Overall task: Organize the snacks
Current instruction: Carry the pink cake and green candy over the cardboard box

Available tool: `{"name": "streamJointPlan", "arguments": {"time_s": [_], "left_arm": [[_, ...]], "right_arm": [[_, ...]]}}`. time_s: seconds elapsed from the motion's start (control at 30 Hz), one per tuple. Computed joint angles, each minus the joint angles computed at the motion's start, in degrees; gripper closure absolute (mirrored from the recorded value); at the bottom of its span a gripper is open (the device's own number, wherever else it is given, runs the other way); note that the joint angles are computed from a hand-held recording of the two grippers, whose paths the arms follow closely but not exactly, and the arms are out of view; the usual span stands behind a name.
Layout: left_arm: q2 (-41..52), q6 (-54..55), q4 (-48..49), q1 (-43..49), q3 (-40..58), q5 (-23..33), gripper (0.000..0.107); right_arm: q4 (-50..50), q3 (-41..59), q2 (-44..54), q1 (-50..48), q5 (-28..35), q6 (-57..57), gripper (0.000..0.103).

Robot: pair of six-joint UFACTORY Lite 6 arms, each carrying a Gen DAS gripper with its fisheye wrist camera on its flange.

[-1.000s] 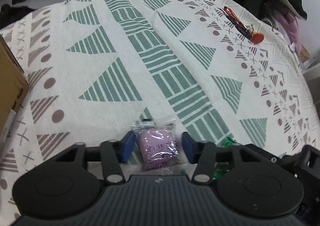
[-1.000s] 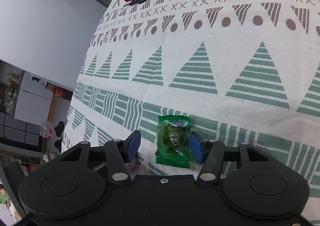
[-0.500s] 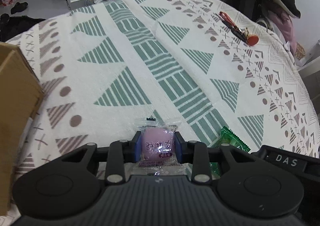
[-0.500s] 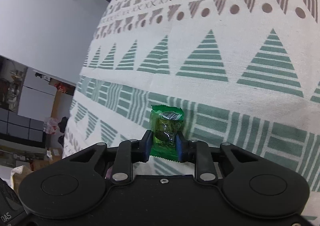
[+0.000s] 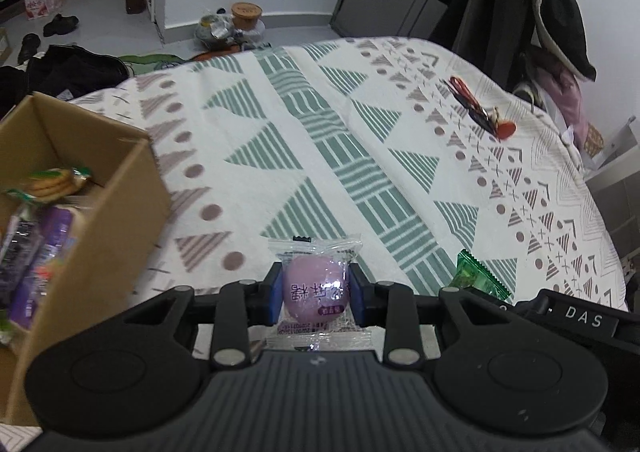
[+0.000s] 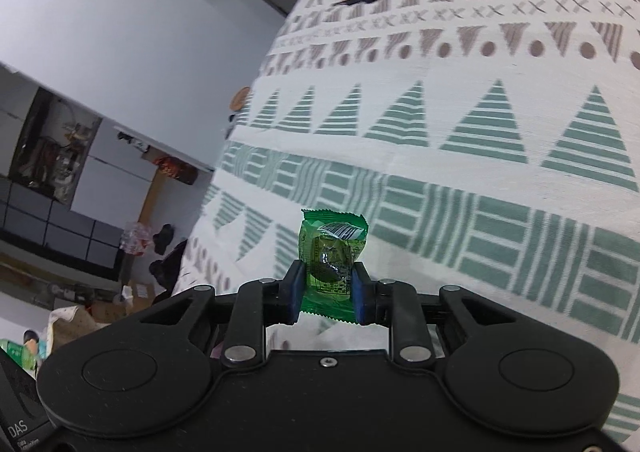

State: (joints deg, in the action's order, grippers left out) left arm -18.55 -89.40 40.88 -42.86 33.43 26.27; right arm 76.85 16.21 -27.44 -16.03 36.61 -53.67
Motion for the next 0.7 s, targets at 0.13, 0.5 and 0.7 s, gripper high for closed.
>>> {"name": "streamJointPlan", "arguments": {"time_s": [0.13, 0.5, 0.7], "left_arm": [[-6.56, 3.81, -3.12, 0.57, -1.86, 3.17, 0.075], [-23.54, 17.68, -12.2, 5.73, -5.47, 11.6, 0.075], [-32.2, 29.37, -19.37, 13.0, -6.78, 15.27, 0.075]], "right_arm": [[-0.84, -0.58, -3.82, 3.9, -0.89, 3.84, 0.079], [-5.98, -1.23, -13.59, 22.29, -10.48, 19.78, 0.079], [-17.96, 0.03, -16.28, 36.1, -19.48, 37.39, 0.079]]}}
